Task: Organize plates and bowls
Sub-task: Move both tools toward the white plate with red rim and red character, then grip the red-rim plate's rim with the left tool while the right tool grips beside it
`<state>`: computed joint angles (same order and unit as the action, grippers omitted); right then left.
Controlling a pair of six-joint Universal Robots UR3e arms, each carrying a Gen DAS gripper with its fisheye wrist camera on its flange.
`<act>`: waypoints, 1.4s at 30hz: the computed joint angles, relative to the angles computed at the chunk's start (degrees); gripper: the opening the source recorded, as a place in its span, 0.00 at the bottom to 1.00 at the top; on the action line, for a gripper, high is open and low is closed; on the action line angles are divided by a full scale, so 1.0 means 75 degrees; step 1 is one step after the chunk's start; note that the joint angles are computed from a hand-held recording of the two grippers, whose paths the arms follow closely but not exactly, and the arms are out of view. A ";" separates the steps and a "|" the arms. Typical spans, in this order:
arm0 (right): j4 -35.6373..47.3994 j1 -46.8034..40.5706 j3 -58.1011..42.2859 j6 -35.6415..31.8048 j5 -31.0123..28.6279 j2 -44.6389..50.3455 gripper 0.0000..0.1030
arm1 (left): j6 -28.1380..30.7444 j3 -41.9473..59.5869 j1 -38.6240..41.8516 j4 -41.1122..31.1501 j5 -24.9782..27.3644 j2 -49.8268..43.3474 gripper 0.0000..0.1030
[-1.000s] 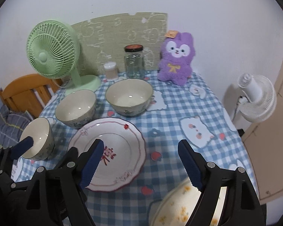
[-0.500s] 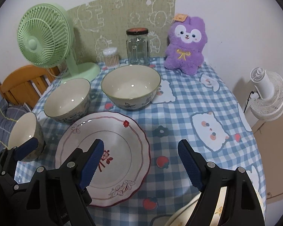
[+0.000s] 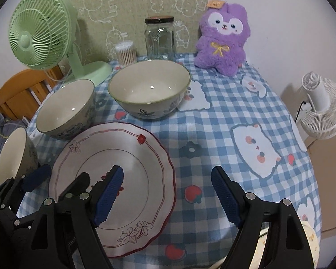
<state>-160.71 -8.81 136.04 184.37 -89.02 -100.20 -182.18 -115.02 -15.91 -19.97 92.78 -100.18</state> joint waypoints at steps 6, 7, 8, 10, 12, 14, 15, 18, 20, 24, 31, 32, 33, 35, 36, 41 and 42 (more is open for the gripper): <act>0.0048 -0.0268 0.0023 0.0129 0.0371 0.0151 0.81 | 0.0039 -0.0045 -0.0034 0.0266 0.0134 -0.0110 0.57; 0.0054 -0.0275 0.0009 0.0139 0.0383 0.0189 0.80 | 0.0050 -0.0037 -0.0045 0.0288 0.0164 -0.0133 0.57; 0.0060 -0.0280 -0.0008 0.0160 0.0390 0.0225 0.80 | 0.0065 -0.0018 -0.0053 0.0294 0.0200 -0.0160 0.57; 0.0039 -0.0315 -0.0018 0.0171 0.0428 0.0270 0.80 | 0.0061 0.0008 -0.0039 0.0298 0.0225 -0.0191 0.57; 0.0062 -0.0334 -0.0039 0.0187 0.0408 0.0284 0.80 | 0.0021 0.0078 -0.0047 0.0305 0.0322 -0.0279 0.57; 0.0118 -0.0405 -0.0031 0.0160 0.0474 0.0253 0.80 | -0.0027 0.0158 0.0053 0.0156 0.0231 -0.0330 0.57; 0.0144 -0.0426 -0.0043 0.0127 0.0486 0.0264 0.80 | -0.0057 0.0223 0.0160 -0.0032 0.0080 -0.0345 0.56; 0.0210 -0.0444 -0.0064 0.0073 0.0516 0.0276 0.80 | -0.0108 0.0295 0.0232 -0.0194 -0.0026 -0.0396 0.53; 0.0188 -0.0409 -0.0094 0.0055 0.0464 0.0349 0.80 | -0.0120 0.0314 0.0167 -0.0162 0.0061 -0.0459 0.52; 0.0317 -0.0315 -0.0267 0.0079 0.0307 0.0626 0.72 | -0.0172 0.0328 0.0165 -0.0144 0.0114 -0.0539 0.46; 0.0501 -0.0241 -0.0461 0.0065 0.0219 0.0987 0.57 | -0.0117 0.0383 0.0211 -0.0191 0.0132 -0.0668 0.40; 0.0537 -0.0226 -0.0495 0.0060 0.0218 0.1056 0.56 | -0.0099 0.0373 0.0219 -0.0175 0.0124 -0.0671 0.40; 0.0556 -0.0235 -0.0503 0.0033 0.0280 0.1101 0.53 | -0.0082 0.0362 0.0225 -0.0158 0.0117 -0.0668 0.40; 0.0505 -0.0201 -0.0495 0.0013 0.0306 0.1147 0.52 | -0.0072 0.0340 0.0201 -0.0114 0.0159 -0.0670 0.40; 0.0472 -0.0154 -0.0500 -0.0003 0.0288 0.1168 0.49 | -0.0068 0.0338 0.0188 -0.0095 0.0187 -0.0678 0.40; 0.0385 0.0086 -0.0584 -0.0026 0.0109 0.1262 0.38 | -0.0109 0.0313 0.0057 -0.0188 0.0348 -0.0612 0.39; 0.0404 0.0036 -0.0574 -0.0046 0.0160 0.1244 0.38 | -0.0093 0.0296 0.0082 -0.0247 0.0318 -0.0561 0.37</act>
<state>-157.68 -8.54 131.73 184.03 -87.82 -90.87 -182.88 -112.80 -15.29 -21.83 95.17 -104.38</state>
